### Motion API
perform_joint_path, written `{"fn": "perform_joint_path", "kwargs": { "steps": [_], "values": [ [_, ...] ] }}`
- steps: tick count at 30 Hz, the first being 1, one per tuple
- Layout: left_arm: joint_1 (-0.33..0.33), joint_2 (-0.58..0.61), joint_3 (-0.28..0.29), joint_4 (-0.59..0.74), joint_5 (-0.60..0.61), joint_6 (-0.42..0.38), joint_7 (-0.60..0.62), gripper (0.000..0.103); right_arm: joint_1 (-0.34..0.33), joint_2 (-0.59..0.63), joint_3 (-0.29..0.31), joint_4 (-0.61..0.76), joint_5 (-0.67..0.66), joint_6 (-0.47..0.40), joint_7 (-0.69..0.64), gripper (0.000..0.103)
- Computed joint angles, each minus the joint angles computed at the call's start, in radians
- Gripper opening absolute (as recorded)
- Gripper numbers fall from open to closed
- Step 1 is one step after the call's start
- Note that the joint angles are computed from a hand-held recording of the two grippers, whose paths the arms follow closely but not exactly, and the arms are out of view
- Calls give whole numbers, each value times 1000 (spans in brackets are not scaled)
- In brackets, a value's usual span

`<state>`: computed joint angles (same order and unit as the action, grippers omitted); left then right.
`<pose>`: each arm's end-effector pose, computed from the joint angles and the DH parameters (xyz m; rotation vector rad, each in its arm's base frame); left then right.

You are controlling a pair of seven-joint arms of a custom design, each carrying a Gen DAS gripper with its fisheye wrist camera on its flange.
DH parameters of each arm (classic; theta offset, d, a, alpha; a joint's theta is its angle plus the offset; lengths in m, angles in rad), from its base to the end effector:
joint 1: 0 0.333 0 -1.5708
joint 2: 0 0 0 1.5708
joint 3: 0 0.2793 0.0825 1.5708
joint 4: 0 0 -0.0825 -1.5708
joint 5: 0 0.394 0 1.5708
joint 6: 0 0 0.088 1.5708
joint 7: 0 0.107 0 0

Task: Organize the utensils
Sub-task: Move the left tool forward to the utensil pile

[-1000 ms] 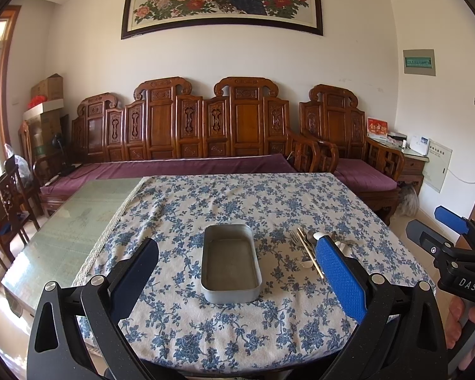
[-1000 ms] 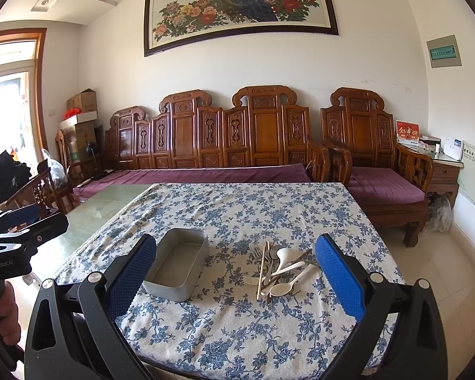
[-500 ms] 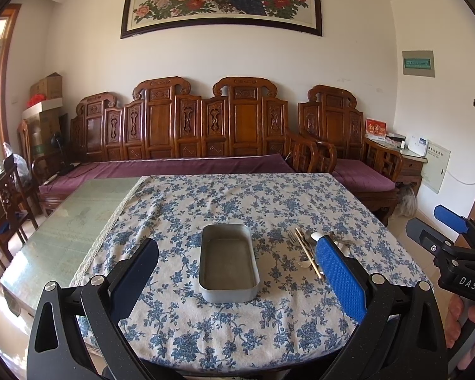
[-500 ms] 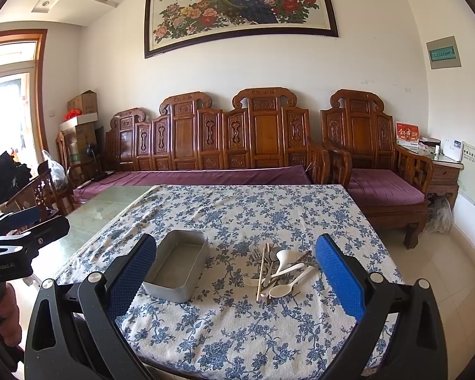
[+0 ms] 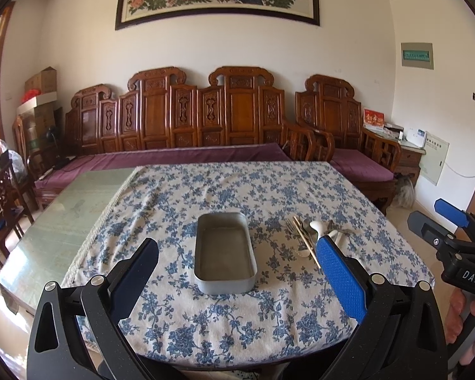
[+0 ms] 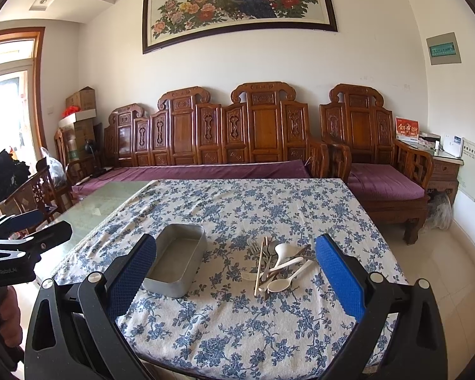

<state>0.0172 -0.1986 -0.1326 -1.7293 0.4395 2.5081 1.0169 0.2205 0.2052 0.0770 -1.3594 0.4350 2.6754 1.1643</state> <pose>0.5497 -0.0760 0.7326 -1.7113 1.3880 -0.8141 0.6424 0.1763 0.7032 -1.7093 1.1056 -0.6233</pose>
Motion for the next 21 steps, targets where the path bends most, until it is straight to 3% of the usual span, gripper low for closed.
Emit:
{"fn": "perform_joint_path", "kwargs": {
  "steps": [5,13,21],
  "values": [
    [-14,43,14,13,-66,-13,67,97,-4,52,-7,39,-19,-32,14,100],
    [-22,129,24,60,-156,-32,165,97,-14,179,-16,161,-73,-110,57,91],
    [-22,235,24,164,-262,-56,267,97,-23,378,-25,439,-140,-264,99,78]
  ]
}}
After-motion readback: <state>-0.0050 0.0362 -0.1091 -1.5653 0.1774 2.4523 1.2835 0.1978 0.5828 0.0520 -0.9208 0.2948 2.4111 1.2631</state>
